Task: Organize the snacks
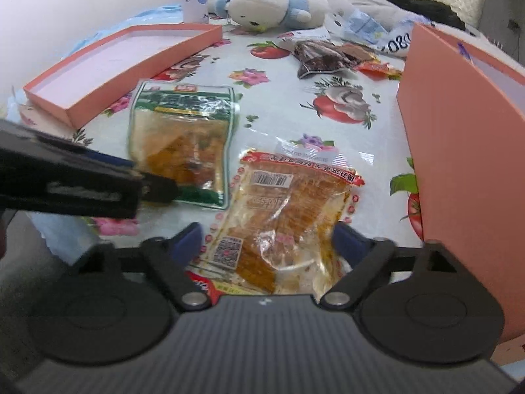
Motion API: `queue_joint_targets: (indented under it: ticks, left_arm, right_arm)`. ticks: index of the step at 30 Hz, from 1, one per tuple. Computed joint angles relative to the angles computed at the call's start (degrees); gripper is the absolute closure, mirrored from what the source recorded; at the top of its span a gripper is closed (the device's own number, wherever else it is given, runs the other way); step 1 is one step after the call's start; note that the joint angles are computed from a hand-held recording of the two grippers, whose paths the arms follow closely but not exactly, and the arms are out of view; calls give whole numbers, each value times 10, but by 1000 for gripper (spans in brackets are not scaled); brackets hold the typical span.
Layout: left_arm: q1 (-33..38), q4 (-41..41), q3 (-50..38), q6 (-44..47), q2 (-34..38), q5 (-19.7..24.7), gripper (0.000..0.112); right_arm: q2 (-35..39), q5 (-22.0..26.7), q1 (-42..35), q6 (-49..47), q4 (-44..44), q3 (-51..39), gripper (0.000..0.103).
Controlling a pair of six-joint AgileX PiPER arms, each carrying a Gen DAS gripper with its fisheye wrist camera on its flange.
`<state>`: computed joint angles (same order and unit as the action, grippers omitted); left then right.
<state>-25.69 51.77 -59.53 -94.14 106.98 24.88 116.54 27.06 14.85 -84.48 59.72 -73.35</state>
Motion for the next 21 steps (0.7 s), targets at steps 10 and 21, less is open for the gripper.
queue_joint_targets:
  ticks: [10, 21]
  left_arm:
    - [-13, 68, 21, -92, -30, -9, 94]
    - [-64, 26, 22, -76, -131, 67, 95]
  right_arm:
    - [-5, 27, -5, 107, -64, -34, 76]
    - [-89, 113, -56, 176, -76, -37, 78]
